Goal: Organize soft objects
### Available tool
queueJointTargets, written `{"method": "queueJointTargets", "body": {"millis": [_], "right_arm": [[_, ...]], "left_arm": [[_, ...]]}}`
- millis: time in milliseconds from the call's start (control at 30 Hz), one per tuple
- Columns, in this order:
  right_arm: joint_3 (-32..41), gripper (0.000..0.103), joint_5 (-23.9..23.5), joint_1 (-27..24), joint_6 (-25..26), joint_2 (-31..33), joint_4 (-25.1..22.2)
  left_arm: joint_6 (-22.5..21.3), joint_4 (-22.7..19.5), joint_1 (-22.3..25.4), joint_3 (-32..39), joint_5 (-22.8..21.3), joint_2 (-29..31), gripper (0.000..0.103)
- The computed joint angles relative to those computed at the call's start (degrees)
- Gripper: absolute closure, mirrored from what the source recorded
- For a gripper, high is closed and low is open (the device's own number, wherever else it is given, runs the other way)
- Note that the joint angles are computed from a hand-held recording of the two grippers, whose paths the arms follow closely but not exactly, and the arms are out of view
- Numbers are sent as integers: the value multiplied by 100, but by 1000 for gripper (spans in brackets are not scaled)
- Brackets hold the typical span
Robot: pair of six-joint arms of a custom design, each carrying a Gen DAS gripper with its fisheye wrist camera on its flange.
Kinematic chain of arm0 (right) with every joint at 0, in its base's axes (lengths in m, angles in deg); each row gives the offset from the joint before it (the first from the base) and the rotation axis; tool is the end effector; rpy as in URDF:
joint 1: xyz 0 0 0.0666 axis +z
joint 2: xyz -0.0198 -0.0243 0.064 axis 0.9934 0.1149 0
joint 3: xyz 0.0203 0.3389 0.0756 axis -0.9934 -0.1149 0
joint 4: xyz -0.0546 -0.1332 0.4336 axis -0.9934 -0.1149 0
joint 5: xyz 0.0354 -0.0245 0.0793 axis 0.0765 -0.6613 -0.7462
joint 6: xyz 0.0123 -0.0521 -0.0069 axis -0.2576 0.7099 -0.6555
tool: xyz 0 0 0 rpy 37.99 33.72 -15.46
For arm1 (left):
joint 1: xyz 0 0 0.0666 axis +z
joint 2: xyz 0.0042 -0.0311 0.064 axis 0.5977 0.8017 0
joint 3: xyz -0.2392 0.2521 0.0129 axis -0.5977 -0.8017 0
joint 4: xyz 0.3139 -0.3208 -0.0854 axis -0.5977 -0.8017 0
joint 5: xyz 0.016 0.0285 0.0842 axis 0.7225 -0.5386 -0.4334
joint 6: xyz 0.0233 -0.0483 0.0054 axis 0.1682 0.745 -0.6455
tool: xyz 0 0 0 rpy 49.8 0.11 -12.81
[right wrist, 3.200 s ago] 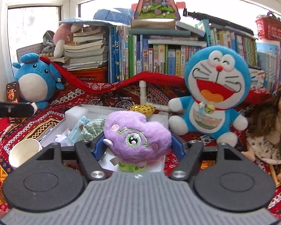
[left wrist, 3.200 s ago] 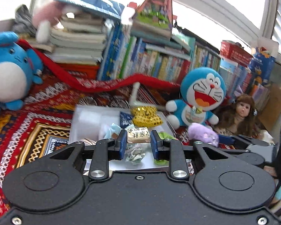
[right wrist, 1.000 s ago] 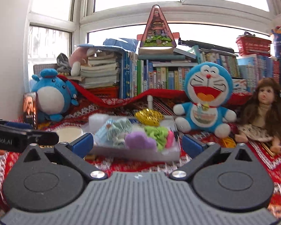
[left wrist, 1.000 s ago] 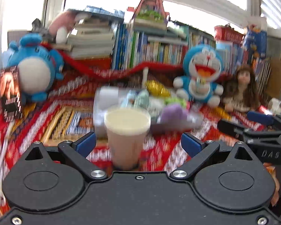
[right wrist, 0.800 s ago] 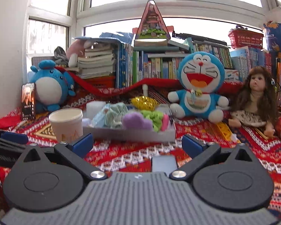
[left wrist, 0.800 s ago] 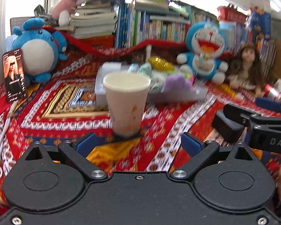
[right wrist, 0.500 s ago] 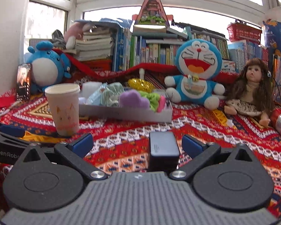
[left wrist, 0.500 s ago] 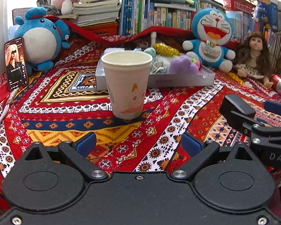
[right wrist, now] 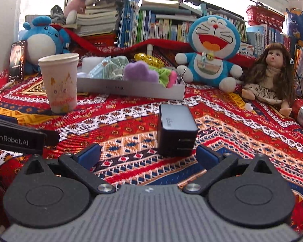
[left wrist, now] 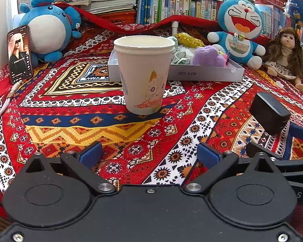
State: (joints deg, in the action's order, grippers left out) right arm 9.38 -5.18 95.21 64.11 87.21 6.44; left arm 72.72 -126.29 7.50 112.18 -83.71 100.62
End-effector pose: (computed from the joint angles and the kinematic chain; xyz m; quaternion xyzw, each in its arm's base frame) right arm 0.6105 0.1366 0.3825 -0.2461 0.8235 0.1111 0.4990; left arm 0.5466 -0.2801 0.3916 -0.1840 0.8739 0.0870 0.4415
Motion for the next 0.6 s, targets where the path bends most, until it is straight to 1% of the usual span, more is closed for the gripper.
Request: {"method": "queueJointTargets", "body": {"millis": [333,600], "right_arm": [[101,0,-10,-24,-85,81,-148],[174,0,-60,-38,-106,130,-248]], "left_arm": [[15,-3,15,-5,-39,15,1],[105,-122,9,61,-141,68,0]]}}
